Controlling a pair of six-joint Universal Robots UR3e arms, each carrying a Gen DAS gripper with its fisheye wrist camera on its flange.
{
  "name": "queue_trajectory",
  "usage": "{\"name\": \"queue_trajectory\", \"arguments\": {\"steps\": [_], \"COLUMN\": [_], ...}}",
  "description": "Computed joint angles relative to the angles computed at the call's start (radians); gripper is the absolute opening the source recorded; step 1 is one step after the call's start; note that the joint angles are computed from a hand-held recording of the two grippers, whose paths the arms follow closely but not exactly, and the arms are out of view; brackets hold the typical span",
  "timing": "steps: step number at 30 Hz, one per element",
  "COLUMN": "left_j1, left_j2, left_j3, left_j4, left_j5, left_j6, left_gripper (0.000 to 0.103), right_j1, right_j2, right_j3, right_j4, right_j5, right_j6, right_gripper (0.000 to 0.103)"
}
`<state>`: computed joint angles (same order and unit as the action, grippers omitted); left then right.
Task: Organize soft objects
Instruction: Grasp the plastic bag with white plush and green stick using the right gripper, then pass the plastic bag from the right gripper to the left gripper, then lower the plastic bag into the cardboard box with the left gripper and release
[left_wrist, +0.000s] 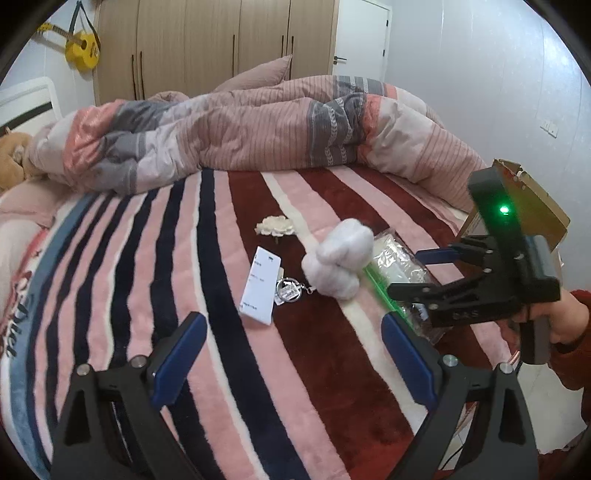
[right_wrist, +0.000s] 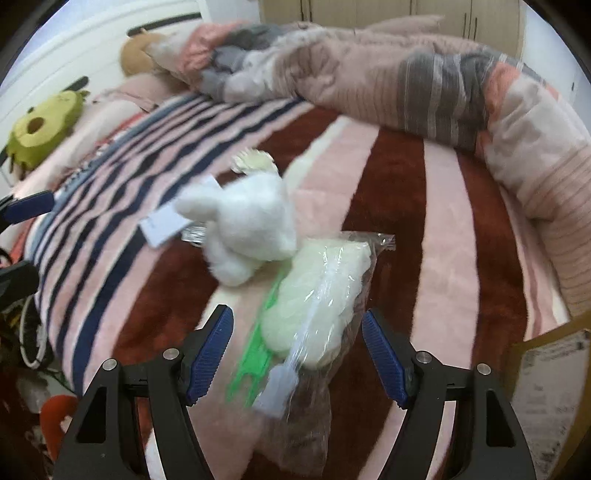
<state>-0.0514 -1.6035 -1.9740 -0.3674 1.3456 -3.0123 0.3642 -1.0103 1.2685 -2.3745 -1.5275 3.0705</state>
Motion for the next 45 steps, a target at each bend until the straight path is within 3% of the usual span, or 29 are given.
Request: {"name": "queue_trajectory", "arguments": {"steps": [5,7,13,22,32,34,37,40,45], "left_j1": [0.021,0.027,-0.003,-0.109,-0.217,-0.237,-0.277,-0.335,-0.443], "left_j2": [-0.043,-0.051,-0.079,-0.074,-0.122,-0.133,-0.158,-0.202,-0.327], "left_j3": [-0.012,-0.012,0.028,0.173,0.415,0.461,0.555,0.669,0.922], "left_j4": [0.038,0.043,0.032,-0.049,-0.150,-0.163,-0.213,-0.257,-0.333], "left_j5": [-0.040,-0.064,-0.076,-0.091,-0.179,-0.185,-0.190,-0.149,-0.044], "left_j6": [0.004,0.010,0.002,-0.053,-0.140,-0.153,-0.157,-0.157,-0.154], "left_gripper": [0.094,0.094,0.094,0.094,0.093,0.075,0.061,0.052,0.047], "right_j1": [-0.008,-0.014,-0.050,-0.044,-0.122,-0.138,-0.179,-0.255,-0.432], "right_j2": [0.061,0.056,-0.029,-0.288,-0.613,-0.670,-0.752,-0.838,-0.981], "right_j3": [-0.051,-0.033,0.098,0.313,0.467,0.488,0.513,0.528,0.522], "right_j4": [0.042,0.038,-0.023,-0.131,-0.138,-0.137,-0.108,-0.044,0.118], "right_j5": [-0.010,-0.003,0.037,0.123,0.393,0.413,0.444,0.492,0.598], "right_j6": [-0.015,-0.027,-0.035,-0.090,-0.226,-0.251,-0.283,-0.336,-0.456], "right_gripper": [0.067,0.051,0.031,0.030,0.029,0.029,0.029,0.029,0.030]}}
